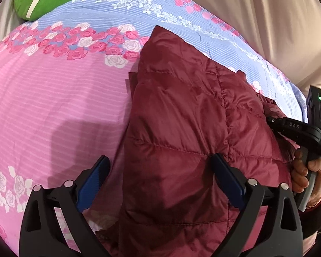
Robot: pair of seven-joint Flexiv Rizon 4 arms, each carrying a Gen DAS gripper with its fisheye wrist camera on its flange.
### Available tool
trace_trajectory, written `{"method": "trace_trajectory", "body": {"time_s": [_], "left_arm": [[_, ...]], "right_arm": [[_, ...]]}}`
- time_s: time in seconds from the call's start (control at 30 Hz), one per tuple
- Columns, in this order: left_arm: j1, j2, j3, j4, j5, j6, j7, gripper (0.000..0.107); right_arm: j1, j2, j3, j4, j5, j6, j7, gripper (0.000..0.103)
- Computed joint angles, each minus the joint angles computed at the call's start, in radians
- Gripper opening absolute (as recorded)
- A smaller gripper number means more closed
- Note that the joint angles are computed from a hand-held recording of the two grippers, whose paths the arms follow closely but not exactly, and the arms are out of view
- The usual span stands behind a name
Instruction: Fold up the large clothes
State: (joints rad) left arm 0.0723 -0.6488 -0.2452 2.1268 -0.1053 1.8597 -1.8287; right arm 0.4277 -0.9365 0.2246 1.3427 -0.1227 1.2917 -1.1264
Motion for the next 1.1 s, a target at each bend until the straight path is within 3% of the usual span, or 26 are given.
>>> {"method": "trace_trajectory", "body": {"time_s": [0.03,0.1,0.17,0.23,0.3,0.5,0.6,0.77,0.83,0.97,1.1], "left_arm": [[0.002,-0.003,-0.004,-0.005,0.011,0.000,-0.003,0.077],[0.087,-0.014,-0.103,0.000,0.044,-0.006,-0.005,0.064],[0.131,-0.018,-0.156,0.002,0.054,-0.019,-0.006,0.048],[0.208,-0.027,-0.240,0.013,0.077,-0.021,-0.016,0.020],[0.227,-0.002,-0.266,0.029,0.089,-0.002,-0.033,0.013],[0.213,0.105,-0.298,0.052,0.170,0.069,-0.068,0.009],[0.223,0.142,-0.357,0.028,0.239,0.075,-0.072,0.009],[0.055,0.141,-0.279,-0.090,0.197,-0.001,-0.017,0.009],[0.004,0.141,-0.255,-0.114,0.170,-0.020,0.008,0.009],[-0.064,0.131,-0.226,-0.155,0.114,-0.041,0.050,0.009],[-0.137,0.135,-0.171,-0.167,0.076,-0.038,0.079,0.009]], "right_arm": [[0.000,-0.009,0.002,-0.012,0.000,-0.008,-0.001,0.000],[0.001,-0.017,0.003,-0.020,0.001,0.000,-0.004,0.000],[-0.005,-0.021,0.011,-0.023,0.007,0.005,-0.009,0.000],[-0.008,-0.024,0.017,-0.024,0.011,0.011,-0.015,0.000],[-0.010,-0.023,0.017,-0.018,0.013,0.020,-0.019,0.000],[0.002,-0.021,0.003,-0.015,-0.002,0.020,-0.020,0.000],[-0.005,-0.024,0.018,-0.024,0.000,0.008,-0.033,0.002],[0.009,-0.015,0.005,-0.027,-0.013,-0.022,-0.050,0.004],[-0.031,0.017,0.047,0.019,0.022,0.007,-0.076,0.006],[-0.195,0.128,0.205,0.234,0.120,0.210,-0.188,0.008],[-0.328,0.158,0.334,0.365,0.150,0.264,-0.241,0.012]]}}
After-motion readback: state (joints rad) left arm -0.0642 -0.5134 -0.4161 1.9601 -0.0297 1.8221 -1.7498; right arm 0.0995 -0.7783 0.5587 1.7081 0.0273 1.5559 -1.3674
